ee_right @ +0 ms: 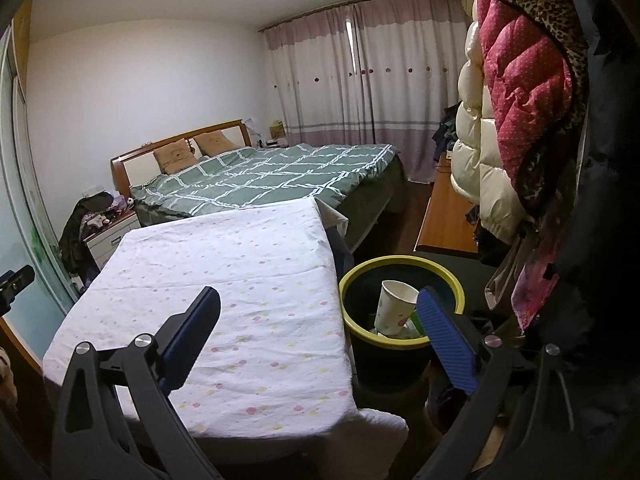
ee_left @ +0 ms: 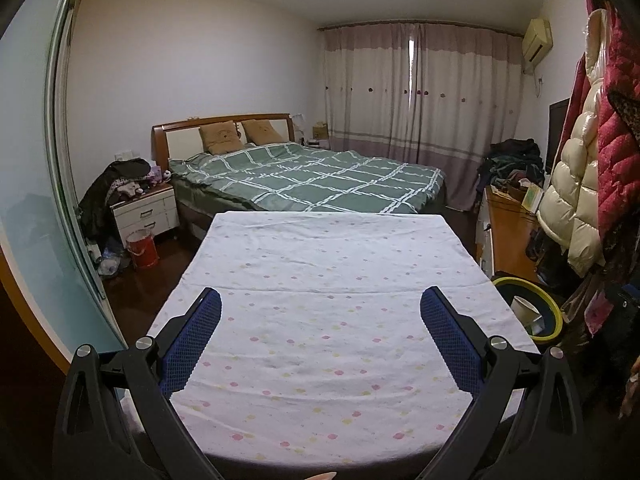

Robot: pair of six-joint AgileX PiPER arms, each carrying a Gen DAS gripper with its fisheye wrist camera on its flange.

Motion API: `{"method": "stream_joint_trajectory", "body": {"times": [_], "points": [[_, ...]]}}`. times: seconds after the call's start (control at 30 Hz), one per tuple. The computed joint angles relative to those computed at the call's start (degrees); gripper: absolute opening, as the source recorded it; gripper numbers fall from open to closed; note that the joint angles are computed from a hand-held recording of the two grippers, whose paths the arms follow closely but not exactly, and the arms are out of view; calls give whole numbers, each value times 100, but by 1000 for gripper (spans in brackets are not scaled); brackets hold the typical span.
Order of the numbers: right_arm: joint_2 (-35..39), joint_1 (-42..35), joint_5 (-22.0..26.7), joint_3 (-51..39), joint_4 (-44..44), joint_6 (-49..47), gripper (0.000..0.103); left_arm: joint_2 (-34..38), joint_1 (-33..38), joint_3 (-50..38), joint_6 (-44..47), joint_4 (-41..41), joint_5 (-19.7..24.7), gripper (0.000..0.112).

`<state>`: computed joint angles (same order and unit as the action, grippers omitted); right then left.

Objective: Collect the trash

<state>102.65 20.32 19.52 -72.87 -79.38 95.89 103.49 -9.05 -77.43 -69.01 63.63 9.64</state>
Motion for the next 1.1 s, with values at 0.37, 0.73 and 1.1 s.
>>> {"method": "stream_joint_trajectory", "body": {"times": [0.37, 0.73, 1.1], "points": [[22, 11, 19, -21, -76, 64, 94, 116, -100, -188, 69, -55, 198, 98], [84, 47, 18, -91, 44, -72, 94, 214, -149, -284, 108, -126, 292, 98], [137, 51, -9, -118, 89, -95, 94, 285, -132, -343, 313, -330, 309, 98]]}}
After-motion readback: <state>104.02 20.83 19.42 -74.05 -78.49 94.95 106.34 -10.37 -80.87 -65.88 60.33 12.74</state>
